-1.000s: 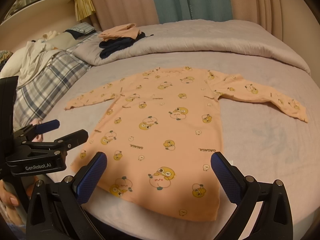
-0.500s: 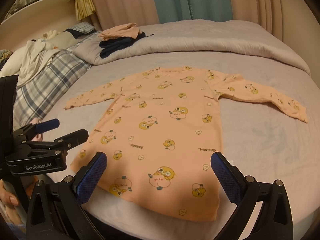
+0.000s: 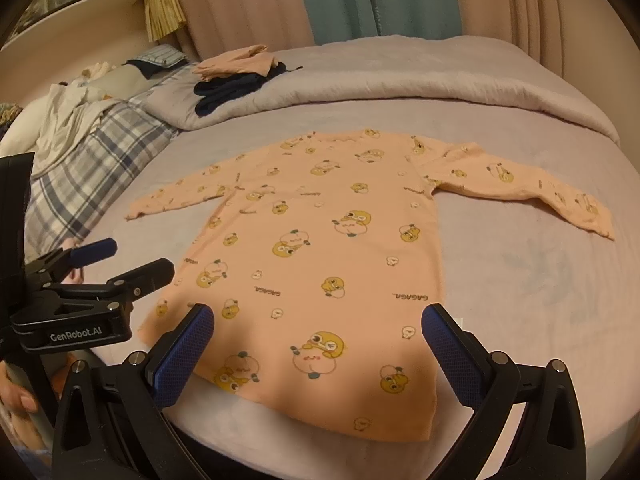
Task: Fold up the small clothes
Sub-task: 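Grasp the sleeve cuff with the right gripper and lift it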
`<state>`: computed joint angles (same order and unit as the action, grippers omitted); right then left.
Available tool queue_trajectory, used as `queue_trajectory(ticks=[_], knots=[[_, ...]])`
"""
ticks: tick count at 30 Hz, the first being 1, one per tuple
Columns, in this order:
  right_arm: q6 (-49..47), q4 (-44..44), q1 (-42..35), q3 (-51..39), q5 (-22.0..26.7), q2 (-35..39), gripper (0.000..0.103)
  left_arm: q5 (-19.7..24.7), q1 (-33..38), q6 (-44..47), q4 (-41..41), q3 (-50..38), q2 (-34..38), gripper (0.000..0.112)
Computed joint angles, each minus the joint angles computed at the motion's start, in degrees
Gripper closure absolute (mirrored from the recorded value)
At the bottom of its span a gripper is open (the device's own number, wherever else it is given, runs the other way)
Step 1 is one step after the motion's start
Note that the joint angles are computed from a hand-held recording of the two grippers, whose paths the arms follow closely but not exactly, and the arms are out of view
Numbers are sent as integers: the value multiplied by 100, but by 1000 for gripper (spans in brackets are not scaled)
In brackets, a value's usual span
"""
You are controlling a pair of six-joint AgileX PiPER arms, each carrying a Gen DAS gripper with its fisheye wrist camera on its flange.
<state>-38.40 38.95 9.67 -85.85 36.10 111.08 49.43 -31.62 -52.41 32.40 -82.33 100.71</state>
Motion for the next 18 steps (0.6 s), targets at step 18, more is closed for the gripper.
queue_trajectory(ticks=[18], knots=[[-1503, 2576, -884, 98, 500, 537, 0, -1340, 1182, 1485, -2871, 534, 48, 10]])
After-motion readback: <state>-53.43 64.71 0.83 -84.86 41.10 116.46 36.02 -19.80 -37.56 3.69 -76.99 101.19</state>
